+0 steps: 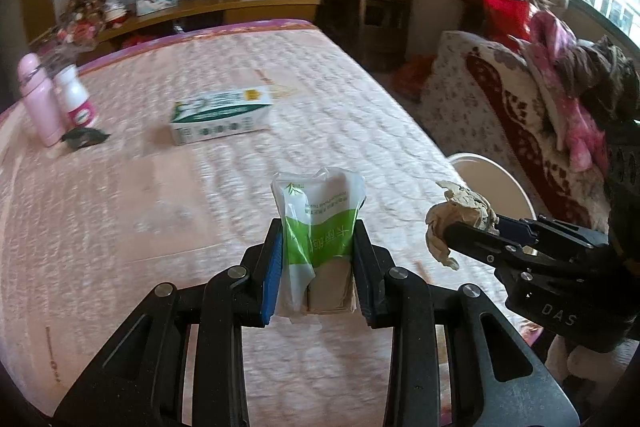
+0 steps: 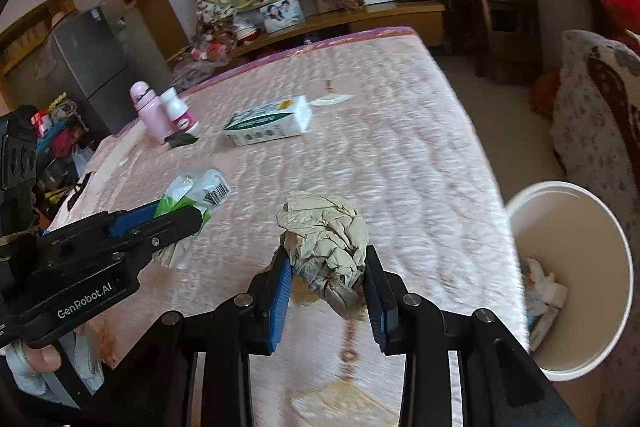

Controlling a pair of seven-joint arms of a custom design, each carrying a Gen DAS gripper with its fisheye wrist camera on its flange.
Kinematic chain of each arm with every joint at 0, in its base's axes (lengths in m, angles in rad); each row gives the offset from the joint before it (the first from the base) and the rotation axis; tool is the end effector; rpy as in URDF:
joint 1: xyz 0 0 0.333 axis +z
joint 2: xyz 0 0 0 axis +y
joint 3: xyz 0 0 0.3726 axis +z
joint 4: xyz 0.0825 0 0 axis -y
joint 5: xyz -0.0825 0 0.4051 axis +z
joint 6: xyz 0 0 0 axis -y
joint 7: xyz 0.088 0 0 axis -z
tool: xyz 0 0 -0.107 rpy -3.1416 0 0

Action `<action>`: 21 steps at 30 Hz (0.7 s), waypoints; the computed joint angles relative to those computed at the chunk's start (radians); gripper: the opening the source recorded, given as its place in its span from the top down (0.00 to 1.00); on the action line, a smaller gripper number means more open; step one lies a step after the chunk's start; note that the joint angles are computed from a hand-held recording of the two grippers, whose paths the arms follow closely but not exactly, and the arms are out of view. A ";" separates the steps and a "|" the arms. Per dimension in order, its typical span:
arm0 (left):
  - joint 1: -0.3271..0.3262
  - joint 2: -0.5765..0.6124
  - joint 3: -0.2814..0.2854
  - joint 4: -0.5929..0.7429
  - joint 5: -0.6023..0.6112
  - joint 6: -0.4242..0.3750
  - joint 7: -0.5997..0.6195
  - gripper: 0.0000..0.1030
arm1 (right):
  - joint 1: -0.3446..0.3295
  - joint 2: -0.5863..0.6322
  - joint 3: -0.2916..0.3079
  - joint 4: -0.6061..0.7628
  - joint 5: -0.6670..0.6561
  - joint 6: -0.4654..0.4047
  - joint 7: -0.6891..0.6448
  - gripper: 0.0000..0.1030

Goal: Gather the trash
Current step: 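Carry the tissue packet and crumpled paper over the white bucket with both tools, then open both tools to drop the tissue packet and crumpled paper into the bucket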

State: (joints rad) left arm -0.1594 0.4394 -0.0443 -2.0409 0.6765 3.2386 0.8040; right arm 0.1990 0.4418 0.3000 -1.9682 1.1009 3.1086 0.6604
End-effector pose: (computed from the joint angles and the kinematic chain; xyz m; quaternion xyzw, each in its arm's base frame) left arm 0.6421 -0.1923 0.3371 -0.6173 0.6984 -0.3113 0.1852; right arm 0.6293 0.2356 0.3340 -0.7333 0.5732 -0.0919 0.3540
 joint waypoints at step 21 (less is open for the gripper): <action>0.124 0.267 -0.413 0.344 -0.209 -0.213 0.371 0.71 | -0.090 -0.043 -0.156 -0.109 -0.122 0.037 0.198 0.69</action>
State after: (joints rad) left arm -0.0355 0.7059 -0.4569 -1.6966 0.4679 3.0261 1.1750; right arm 0.1089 0.3990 0.1442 -2.0769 0.9792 3.1454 0.8587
